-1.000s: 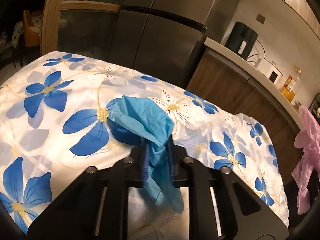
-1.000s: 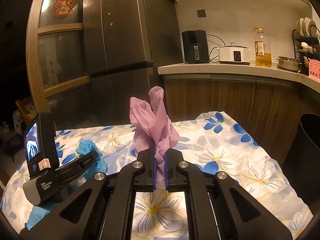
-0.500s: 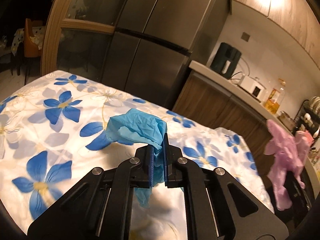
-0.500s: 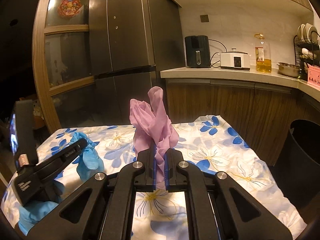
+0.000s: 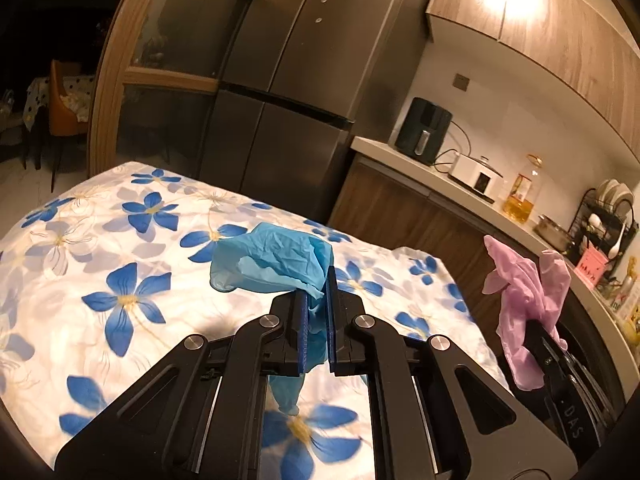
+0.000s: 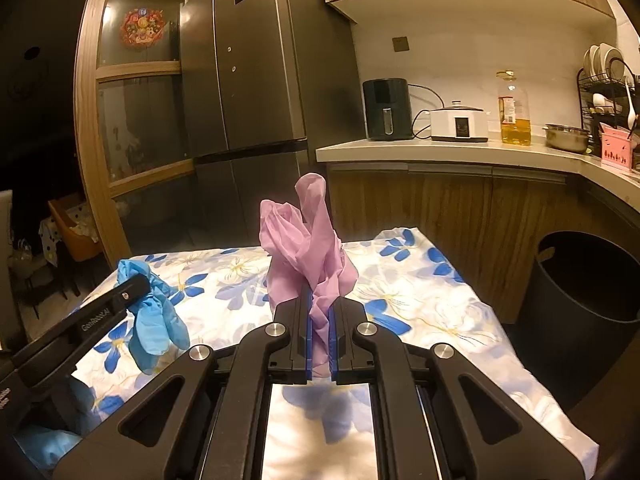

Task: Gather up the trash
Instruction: 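Lift the blue glove and pink bag and carry them over the black bin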

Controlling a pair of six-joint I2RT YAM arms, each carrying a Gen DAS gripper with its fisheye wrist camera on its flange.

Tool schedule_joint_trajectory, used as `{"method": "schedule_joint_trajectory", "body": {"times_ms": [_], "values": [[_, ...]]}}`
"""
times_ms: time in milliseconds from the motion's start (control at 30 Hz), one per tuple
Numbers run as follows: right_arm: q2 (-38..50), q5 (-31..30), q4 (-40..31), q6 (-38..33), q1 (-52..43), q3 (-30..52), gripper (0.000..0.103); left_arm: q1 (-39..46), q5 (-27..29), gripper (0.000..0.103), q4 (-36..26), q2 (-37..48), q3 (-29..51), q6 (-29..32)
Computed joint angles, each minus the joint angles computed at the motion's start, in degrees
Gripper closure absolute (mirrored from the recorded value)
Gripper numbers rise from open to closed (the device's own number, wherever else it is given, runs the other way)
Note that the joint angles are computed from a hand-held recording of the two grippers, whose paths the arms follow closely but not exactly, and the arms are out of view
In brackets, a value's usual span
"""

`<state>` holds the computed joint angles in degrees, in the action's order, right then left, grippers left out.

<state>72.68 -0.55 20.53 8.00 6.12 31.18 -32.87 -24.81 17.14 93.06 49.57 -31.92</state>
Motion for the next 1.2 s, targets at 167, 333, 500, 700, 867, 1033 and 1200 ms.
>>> {"method": "schedule_joint_trajectory", "body": {"times_ms": [167, 333, 500, 700, 867, 1033, 1200], "values": [[-6.3, -2.6, -2.8, -0.7, -3.6, -2.8, 0.096, -4.2, -3.8, 0.096, -2.2, -1.1, 0.5, 0.1], [-11.0, -5.5, -5.3, -1.4, -8.2, -4.4, 0.096, -8.6, -6.6, 0.096, -3.3, -0.6, 2.7, 0.8], [-14.6, -8.9, -6.8, -2.3, -14.1, -5.8, 0.096, -12.3, -8.2, 0.096, -4.0, 1.5, 5.9, 1.9], [-15.8, -13.0, -7.4, -3.3, -22.2, -6.3, 0.096, -15.7, -8.0, 0.096, -4.7, 6.4, 12.0, 3.3], [-15.0, -15.9, -6.9, -4.1, -29.2, -5.6, 0.096, -18.0, -7.2, 0.096, -5.5, 11.4, 18.5, 5.8], [-12.5, -17.9, -5.6, -5.0, -34.8, -4.1, 0.096, -20.1, -6.1, 0.096, -6.6, 17.4, 26.8, 8.8], [-9.6, -19.0, -3.5, -6.5, -40.1, -2.6, 0.096, -22.3, -4.9, 0.096, -8.2, 23.3, 35.5, 11.8]]}}
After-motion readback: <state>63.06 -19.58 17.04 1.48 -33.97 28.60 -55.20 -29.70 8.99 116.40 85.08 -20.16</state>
